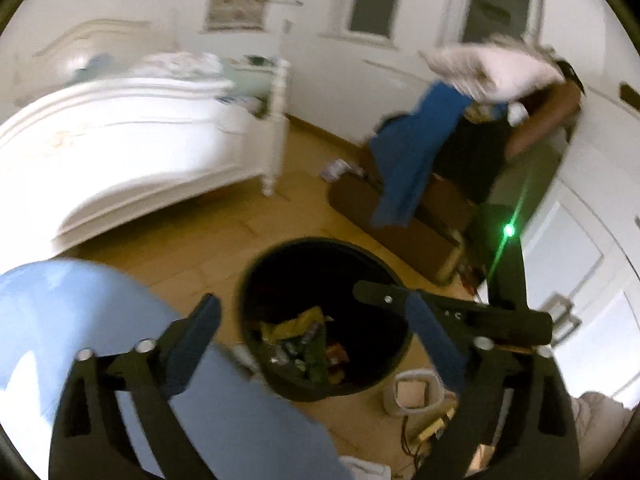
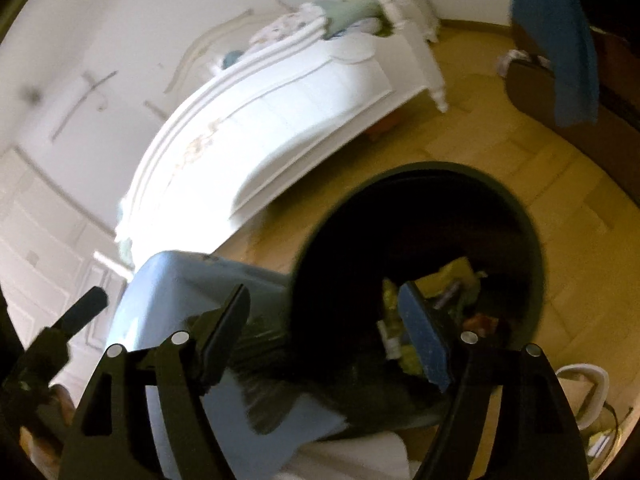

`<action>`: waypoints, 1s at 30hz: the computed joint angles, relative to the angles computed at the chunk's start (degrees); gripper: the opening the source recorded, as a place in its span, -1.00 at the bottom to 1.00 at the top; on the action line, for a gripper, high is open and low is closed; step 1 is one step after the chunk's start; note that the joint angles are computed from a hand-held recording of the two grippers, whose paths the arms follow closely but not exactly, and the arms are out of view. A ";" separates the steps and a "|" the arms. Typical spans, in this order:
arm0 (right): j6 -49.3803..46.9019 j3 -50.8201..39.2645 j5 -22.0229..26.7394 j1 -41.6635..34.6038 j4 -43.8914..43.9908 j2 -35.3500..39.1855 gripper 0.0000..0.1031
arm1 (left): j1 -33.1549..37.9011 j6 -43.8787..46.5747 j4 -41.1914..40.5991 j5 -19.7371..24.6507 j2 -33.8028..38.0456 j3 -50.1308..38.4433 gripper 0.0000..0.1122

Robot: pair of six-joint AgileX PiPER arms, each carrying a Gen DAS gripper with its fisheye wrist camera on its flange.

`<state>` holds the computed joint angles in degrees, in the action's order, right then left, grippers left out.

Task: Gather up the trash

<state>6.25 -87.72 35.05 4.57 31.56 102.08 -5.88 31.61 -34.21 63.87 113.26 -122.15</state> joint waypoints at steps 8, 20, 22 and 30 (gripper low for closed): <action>11.83 -13.42 2.18 15.56 -13.02 3.35 0.67 | 13.38 1.81 -1.62 -10.53 -15.81 20.37 0.71; 40.64 -48.73 14.26 44.96 -60.09 23.13 0.90 | 33.12 0.49 -0.26 -31.82 -27.42 42.36 0.74; 41.98 -54.19 16.46 48.11 -66.74 26.75 0.90 | 34.33 -2.08 2.01 -34.26 -27.80 44.02 0.74; 48.17 -56.28 15.99 53.82 -85.26 30.55 0.90 | 38.11 -6.43 6.34 -37.13 -27.99 46.12 0.74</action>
